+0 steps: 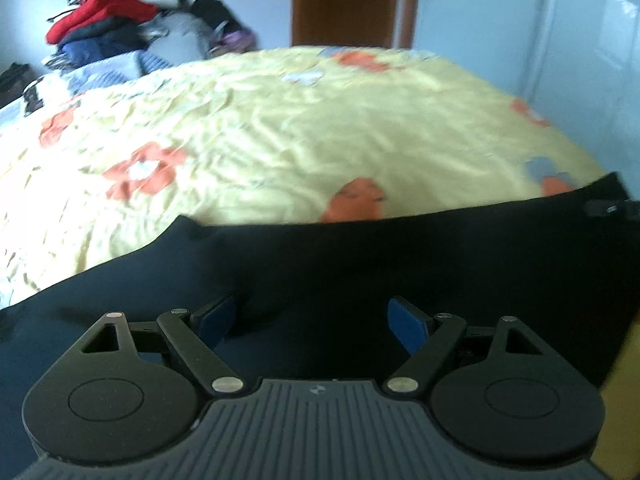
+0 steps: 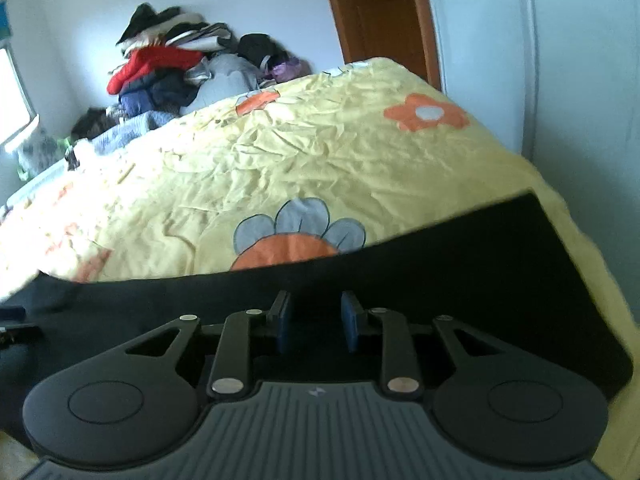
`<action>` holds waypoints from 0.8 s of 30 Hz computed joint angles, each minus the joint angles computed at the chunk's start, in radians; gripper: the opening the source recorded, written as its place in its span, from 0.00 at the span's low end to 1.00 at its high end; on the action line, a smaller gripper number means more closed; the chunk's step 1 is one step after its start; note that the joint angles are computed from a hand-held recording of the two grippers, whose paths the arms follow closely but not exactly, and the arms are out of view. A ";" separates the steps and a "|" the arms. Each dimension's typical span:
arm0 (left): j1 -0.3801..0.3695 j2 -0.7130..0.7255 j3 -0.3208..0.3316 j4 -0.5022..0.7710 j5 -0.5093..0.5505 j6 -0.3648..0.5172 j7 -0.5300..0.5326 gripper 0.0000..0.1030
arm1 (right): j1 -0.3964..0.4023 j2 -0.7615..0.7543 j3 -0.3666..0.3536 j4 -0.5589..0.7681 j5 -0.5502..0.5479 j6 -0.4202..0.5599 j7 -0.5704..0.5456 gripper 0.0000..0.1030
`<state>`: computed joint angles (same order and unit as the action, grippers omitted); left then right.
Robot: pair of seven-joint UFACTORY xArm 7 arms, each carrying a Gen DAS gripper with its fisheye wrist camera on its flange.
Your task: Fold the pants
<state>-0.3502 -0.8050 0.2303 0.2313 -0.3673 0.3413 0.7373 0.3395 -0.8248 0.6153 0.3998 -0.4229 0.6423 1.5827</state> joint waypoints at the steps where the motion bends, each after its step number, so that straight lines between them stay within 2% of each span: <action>1: -0.005 0.022 0.002 0.002 -0.004 -0.026 0.001 0.85 | -0.003 -0.004 -0.013 0.001 -0.005 0.014 -0.017 0.25; 3: -0.017 0.043 0.009 -0.001 -0.013 -0.074 0.002 0.90 | -0.002 -0.009 -0.011 0.001 -0.009 0.064 -0.038 0.25; 6: -0.001 0.080 -0.022 0.001 0.005 -0.137 -0.033 0.96 | 0.002 -0.030 -0.034 -0.012 -0.033 0.104 -0.032 0.25; 8: 0.025 0.084 -0.044 -0.006 0.028 -0.171 -0.065 0.94 | -0.046 -0.021 0.037 0.044 -0.027 0.254 -0.026 0.26; 10: 0.059 0.090 -0.075 -0.015 0.062 -0.218 -0.105 0.93 | -0.046 -0.039 0.083 0.081 -0.044 0.403 0.002 0.30; 11: 0.085 0.072 -0.093 -0.030 0.082 -0.233 -0.122 0.93 | -0.020 -0.089 0.090 0.068 -0.045 0.436 0.038 0.33; 12: 0.102 0.047 -0.097 -0.044 0.100 -0.236 -0.132 0.94 | 0.014 -0.149 0.091 0.048 -0.036 0.458 0.078 0.44; 13: 0.107 0.022 -0.088 -0.054 0.114 -0.231 -0.136 0.94 | 0.046 -0.207 0.093 0.031 -0.021 0.483 0.116 0.62; 15: 0.107 -0.047 -0.055 -0.077 0.132 -0.201 -0.142 0.94 | 0.105 -0.313 0.118 0.005 0.018 0.541 0.194 0.75; 19: 0.124 -0.202 -0.023 -0.135 0.155 -0.119 -0.142 0.94 | 0.236 -0.472 0.154 -0.047 0.136 0.589 0.335 0.75; 21: 0.139 -0.258 -0.028 -0.158 0.170 -0.076 -0.135 0.94 | 0.298 -0.542 0.180 -0.078 0.197 0.575 0.428 0.75; 24: 0.166 -0.337 -0.038 -0.198 0.190 -0.040 -0.117 0.94 | 0.397 -0.647 0.256 -0.146 0.286 0.525 0.634 0.75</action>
<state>-0.1846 -1.1424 0.1927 0.0332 -0.1773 0.3016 0.6202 0.7370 -1.4715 0.8717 0.2541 -0.1364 1.1674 2.2163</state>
